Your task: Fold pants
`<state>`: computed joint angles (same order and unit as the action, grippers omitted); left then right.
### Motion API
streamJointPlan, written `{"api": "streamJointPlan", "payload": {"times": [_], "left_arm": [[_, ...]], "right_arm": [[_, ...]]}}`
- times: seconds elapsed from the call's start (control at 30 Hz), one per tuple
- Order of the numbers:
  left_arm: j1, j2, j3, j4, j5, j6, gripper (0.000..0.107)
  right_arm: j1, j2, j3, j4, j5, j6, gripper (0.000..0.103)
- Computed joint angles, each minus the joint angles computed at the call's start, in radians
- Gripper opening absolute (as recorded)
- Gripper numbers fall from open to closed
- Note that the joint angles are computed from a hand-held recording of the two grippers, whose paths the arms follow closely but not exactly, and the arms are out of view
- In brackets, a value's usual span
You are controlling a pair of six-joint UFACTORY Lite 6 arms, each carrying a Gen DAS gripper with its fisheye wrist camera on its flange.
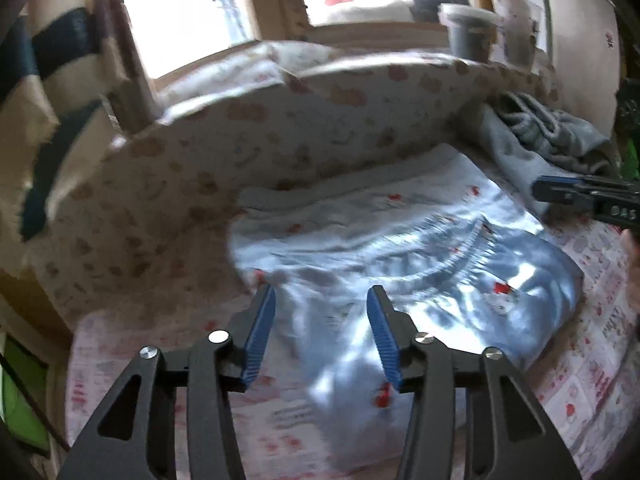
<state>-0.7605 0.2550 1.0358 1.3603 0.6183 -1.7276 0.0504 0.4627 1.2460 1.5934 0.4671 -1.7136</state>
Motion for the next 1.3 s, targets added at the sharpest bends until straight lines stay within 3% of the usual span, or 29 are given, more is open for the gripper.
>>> {"api": "streamJointPlan", "payload": {"times": [0.07, 0.13, 0.2, 0.27, 0.33, 0.43, 0.5, 0.63, 0.73, 0.8, 0.83, 0.87, 0.9, 1.03, 1.13, 1.3], "left_arm": [[0.023, -0.037, -0.011, -0.004, 0.009, 0.007, 0.050], [0.054, -0.056, -0.002, -0.005, 0.012, 0.014, 0.057], [0.080, -0.058, 0.024, -0.006, 0.030, 0.019, 0.073], [0.123, -0.046, 0.059, -0.058, 0.001, 0.074, 0.073], [0.162, -0.063, 0.044, -0.112, -0.088, 0.113, 0.073], [0.180, -0.087, -0.024, -0.120, -0.229, 0.142, 0.073], [0.182, -0.045, -0.022, -0.158, -0.284, 0.207, 0.067], [0.202, 0.081, 0.049, -0.339, -0.353, 0.383, 0.058], [0.194, 0.163, 0.111, -0.311, -0.320, 0.369, 0.043], [0.182, 0.192, 0.146, -0.247, -0.292, 0.315, 0.027], [0.187, 0.194, 0.153, -0.260, -0.314, 0.334, 0.021], [0.189, 0.193, 0.162, -0.300, -0.339, 0.380, 0.010], [0.196, 0.196, 0.172, -0.326, -0.354, 0.416, 0.008], [0.167, 0.198, 0.217, -0.229, -0.295, 0.338, 0.006], [0.175, 0.196, 0.248, -0.227, -0.299, 0.335, 0.004], [0.199, 0.260, 0.355, -0.287, -0.273, 0.417, 0.004]], "right_arm": [[-0.009, -0.016, 0.013, -0.024, 0.007, 0.031, 0.022], [-0.011, -0.034, 0.032, -0.051, 0.001, 0.071, 0.031], [-0.013, -0.037, 0.067, -0.068, -0.002, 0.117, 0.055], [-0.010, -0.020, 0.133, -0.142, -0.007, 0.218, 0.055], [-0.022, 0.000, 0.181, -0.222, 0.045, 0.308, 0.055], [-0.013, -0.018, 0.144, -0.247, 0.090, 0.230, 0.054], [0.014, -0.025, 0.107, -0.260, 0.051, 0.172, 0.050], [0.058, 0.102, 0.190, -0.412, 0.059, 0.319, 0.044], [0.080, 0.197, 0.276, -0.475, 0.043, 0.408, 0.044], [0.096, 0.230, 0.309, -0.509, 0.026, 0.437, 0.041], [0.100, 0.267, 0.358, -0.576, 0.065, 0.493, 0.034], [0.102, 0.296, 0.400, -0.626, 0.106, 0.539, 0.014], [0.105, 0.310, 0.414, -0.635, 0.114, 0.555, 0.003], [0.118, 0.226, 0.298, -0.433, -0.007, 0.368, 0.001], [0.099, 0.185, 0.278, -0.295, -0.004, 0.264, 0.001], [0.110, 0.236, 0.404, -0.425, -0.036, 0.435, 0.001]]}}
